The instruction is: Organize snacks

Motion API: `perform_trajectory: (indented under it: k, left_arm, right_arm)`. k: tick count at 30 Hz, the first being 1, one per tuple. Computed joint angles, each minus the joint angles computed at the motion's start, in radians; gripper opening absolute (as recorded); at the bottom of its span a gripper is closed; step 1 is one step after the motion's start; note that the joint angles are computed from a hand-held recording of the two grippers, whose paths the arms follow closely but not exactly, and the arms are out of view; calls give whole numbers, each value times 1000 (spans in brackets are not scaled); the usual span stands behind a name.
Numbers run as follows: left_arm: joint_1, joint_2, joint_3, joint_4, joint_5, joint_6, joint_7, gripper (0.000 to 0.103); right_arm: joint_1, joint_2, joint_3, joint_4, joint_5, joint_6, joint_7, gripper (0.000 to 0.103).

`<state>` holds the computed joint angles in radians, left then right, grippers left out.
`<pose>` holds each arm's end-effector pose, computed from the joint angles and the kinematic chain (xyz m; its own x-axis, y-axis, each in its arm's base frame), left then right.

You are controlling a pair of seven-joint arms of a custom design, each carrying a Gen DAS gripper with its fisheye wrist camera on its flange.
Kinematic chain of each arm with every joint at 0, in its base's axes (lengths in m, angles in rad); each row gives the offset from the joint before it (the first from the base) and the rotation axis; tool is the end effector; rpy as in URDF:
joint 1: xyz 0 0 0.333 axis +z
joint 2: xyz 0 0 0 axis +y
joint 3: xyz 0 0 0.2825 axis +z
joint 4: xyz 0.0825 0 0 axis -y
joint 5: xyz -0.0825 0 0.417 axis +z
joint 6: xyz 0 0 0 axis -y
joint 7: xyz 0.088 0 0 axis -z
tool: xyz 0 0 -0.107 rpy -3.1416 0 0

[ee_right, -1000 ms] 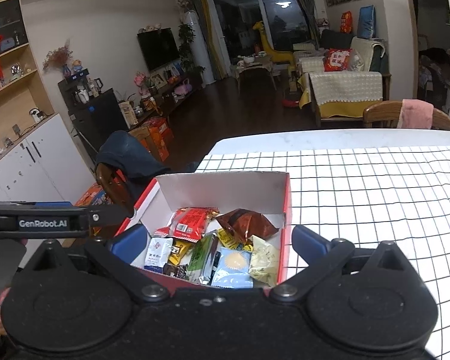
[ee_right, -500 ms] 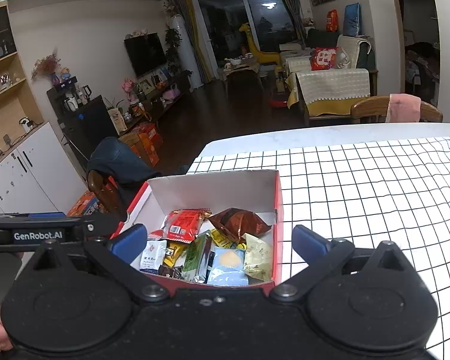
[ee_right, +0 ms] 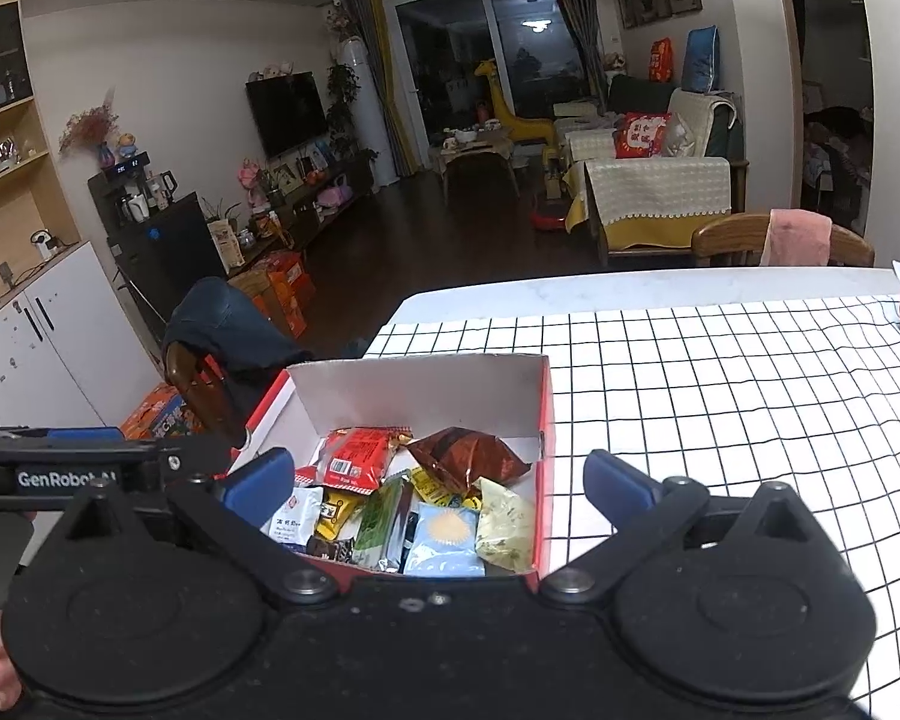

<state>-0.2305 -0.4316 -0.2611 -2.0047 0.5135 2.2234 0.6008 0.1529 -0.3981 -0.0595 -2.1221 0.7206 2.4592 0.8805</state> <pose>0.4483 -0.2506 0.6709 0.2480 -0.9664 0.0680 -0.6231 -0.2129 -0.7526 0.5266 0.0446 0.6223 0.4621 -0.8596 -0.2182 -0.6044 -0.1253 -0.7867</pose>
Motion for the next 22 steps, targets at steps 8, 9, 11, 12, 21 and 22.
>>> perform_trajectory:
  k: [8, 9, 11, 12, 21, 22]
  left_arm:
    - [-3, -33, 0, -31, 4, 37, 11, 101]
    - [-2, -34, -1, -32, 5, 36, 12, 101]
    - [-5, -37, 3, -35, -2, 40, 18, 101]
    - [-6, -39, 4, -37, -5, 42, 19, 101]
    - [-11, -44, 5, -45, -28, 40, 26, 101]
    - [-11, -43, 5, -46, -31, 40, 24, 101]
  right_arm:
    - [-9, -1, 12, -7, -27, 27, 38, 103]
    - [-9, 0, 12, -5, -30, 23, 42, 103]
    - [-9, -1, 12, -4, -37, 21, 49, 103]
    - [-8, -1, 11, -4, -37, 19, 49, 103]
    - [-10, -4, 11, -7, -49, 15, 64, 103]
    - [-11, -5, 11, -8, -50, 15, 66, 103]
